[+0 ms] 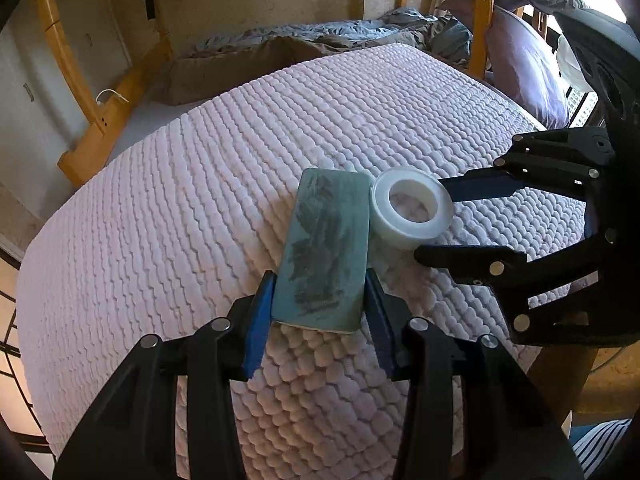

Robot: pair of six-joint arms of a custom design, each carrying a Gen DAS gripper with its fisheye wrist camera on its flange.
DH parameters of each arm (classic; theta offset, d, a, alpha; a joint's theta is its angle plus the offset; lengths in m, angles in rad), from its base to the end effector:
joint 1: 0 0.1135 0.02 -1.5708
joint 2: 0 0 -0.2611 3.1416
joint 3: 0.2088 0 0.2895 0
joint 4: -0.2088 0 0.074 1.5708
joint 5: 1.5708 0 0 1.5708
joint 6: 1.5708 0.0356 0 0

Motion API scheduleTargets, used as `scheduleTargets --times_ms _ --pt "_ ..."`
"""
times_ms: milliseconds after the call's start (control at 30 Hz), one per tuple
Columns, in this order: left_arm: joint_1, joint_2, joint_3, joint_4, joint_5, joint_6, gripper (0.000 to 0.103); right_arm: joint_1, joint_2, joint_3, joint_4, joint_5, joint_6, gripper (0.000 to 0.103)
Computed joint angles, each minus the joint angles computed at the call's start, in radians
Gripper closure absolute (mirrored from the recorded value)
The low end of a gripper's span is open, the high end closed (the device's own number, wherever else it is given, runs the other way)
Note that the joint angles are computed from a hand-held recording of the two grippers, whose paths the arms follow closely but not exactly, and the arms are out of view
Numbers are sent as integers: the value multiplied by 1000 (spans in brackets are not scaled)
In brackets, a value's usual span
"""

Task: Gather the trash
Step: 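Grasp the teal box with left tool while right tool grasps the white tape roll, then lift the teal box and tape roll and carry both over the white bin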

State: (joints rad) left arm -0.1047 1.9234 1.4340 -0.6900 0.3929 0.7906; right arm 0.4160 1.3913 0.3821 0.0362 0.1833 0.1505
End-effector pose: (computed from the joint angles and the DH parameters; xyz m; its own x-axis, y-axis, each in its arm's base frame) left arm 0.4253 -0.0584 0.1796 -0.4748 0.7101 -0.5199 0.8235 0.5668 0.0222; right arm 0.2188 0.0896 0.0725 -0.7930 -0.1892 -0.5791 -0.1867 0.9803 -0.0646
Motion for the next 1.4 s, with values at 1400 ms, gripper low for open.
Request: scheduleTargets --times_ms 1400 --pt "182 -392 -360 -86 109 68 58 565 -631 -216 -567 283 489 62"
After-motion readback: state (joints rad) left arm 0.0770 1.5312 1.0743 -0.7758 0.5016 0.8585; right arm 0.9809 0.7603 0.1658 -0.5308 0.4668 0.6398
